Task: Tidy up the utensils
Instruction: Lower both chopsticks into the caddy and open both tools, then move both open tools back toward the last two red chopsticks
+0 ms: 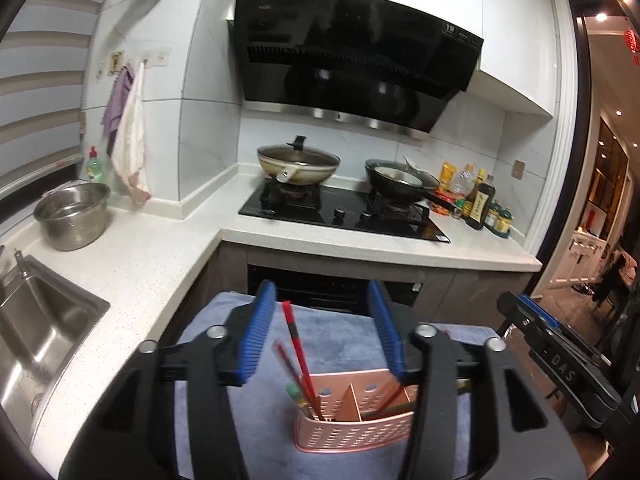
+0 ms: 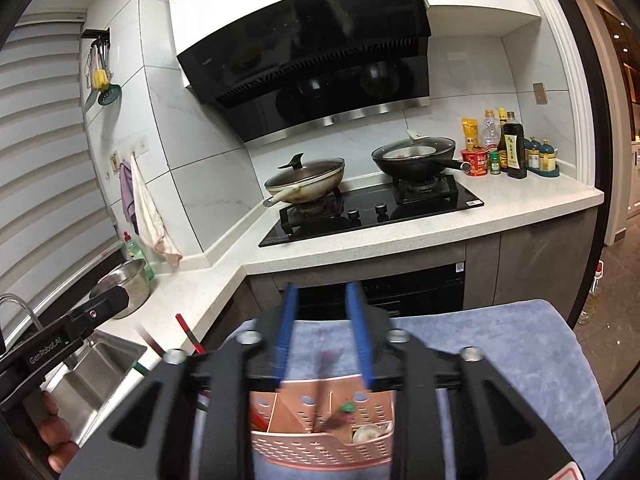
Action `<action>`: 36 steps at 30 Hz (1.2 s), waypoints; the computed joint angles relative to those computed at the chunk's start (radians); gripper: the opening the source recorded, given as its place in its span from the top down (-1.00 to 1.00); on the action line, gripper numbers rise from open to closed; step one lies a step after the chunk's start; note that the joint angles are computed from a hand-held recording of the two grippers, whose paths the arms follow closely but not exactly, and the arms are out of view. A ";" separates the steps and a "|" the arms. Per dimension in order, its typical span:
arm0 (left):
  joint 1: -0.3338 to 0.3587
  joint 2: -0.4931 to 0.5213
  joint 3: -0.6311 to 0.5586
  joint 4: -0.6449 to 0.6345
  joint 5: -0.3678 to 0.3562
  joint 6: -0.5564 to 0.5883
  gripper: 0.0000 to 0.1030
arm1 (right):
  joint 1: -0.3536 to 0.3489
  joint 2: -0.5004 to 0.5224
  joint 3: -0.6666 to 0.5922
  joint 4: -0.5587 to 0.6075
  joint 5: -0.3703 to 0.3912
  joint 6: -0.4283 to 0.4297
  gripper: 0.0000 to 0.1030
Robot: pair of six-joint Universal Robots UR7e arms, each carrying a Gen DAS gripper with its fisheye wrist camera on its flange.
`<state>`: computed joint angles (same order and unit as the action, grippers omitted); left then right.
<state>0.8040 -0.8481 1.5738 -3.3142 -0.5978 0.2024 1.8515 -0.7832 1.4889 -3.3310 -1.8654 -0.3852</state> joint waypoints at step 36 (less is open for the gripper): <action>-0.138 -0.310 0.605 0.372 0.102 -0.572 0.06 | -0.024 -0.296 0.716 -0.113 -0.172 0.021 0.36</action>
